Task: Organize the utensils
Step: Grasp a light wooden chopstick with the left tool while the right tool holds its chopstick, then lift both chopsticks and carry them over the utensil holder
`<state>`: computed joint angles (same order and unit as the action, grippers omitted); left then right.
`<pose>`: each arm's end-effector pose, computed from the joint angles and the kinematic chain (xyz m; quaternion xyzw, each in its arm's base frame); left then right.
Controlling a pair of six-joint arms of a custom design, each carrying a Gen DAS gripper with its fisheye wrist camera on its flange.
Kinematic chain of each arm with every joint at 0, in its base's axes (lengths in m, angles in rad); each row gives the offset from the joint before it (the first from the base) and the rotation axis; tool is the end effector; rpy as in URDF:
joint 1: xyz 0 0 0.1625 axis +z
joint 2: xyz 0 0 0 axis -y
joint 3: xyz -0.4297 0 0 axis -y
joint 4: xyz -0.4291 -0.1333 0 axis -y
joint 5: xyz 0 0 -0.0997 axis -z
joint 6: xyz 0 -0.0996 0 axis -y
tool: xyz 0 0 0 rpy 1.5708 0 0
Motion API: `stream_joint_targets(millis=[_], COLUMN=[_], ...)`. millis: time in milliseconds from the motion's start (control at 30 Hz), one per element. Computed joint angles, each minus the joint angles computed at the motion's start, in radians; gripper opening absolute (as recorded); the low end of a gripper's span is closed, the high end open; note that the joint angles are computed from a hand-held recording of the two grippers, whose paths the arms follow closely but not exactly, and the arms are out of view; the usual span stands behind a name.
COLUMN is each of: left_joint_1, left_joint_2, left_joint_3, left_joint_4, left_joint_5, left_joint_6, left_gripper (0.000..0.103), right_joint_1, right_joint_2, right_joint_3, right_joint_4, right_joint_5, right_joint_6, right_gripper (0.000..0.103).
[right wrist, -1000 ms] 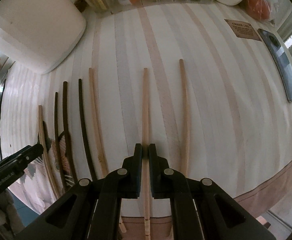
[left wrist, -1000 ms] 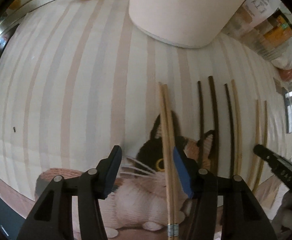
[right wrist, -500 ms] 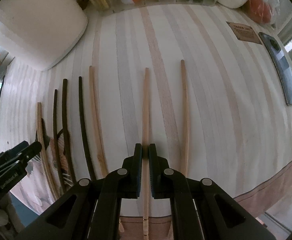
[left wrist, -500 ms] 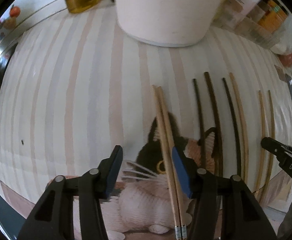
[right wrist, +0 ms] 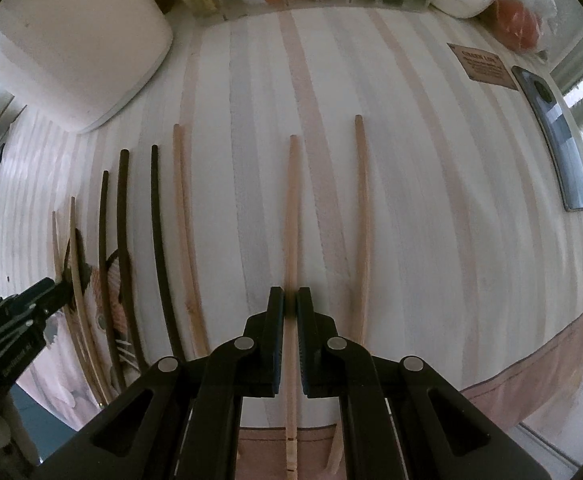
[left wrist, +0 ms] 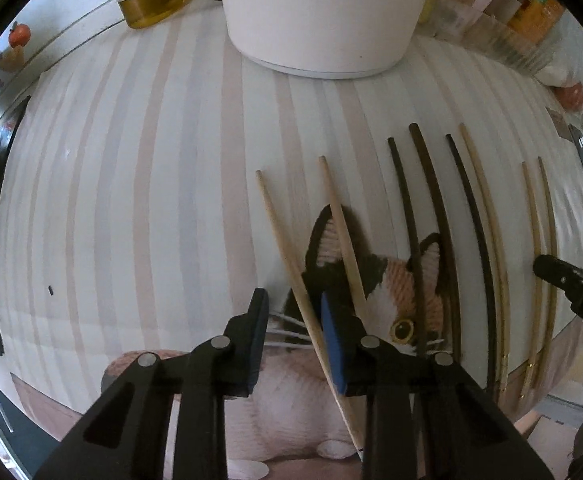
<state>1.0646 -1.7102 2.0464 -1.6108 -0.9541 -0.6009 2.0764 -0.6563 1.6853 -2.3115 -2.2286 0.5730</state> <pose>-0.0352 -0.4573 0.3397 0.0001 0.9435 -0.0382 0.3293 0.3708 -0.5204 -0.0469 0.0148 -0.9376 0.0475 0.3441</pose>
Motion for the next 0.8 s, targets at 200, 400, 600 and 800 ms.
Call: stream_joint_targets(millis=[200,400,600,800], left_joint_1=[0.005,0.031,0.042,0.074], left_joint_2=[-0.007,-0.003,-0.006,-0.006], left_joint_3=[-0.009,-0.027,-0.022,-0.044], left_joint_4=[0.016,0.012,-0.014,-0.024], left_joint_5=[0.01,0.025,0.019,0.018], left_joint_6=[0.019,0.031,0.061,0.097], left_gripper=[0.005,0.004,0.005,0.005], right_joint_1=[-0.007,-0.017,-0.031,-0.052], right_joint_2=[-0.003,-0.024,-0.027,0.0], right_joint_3=[-0.001,0.014,-0.015,-0.092], right_joint_4=[0.005,0.008,0.084,0.181], right_joint_5=[0.0,0.013,0.028,0.049], right_joint_6=[-0.013,-0.02,-0.02,-0.008], right_gripper=[0.007,0.006,0.007,0.007])
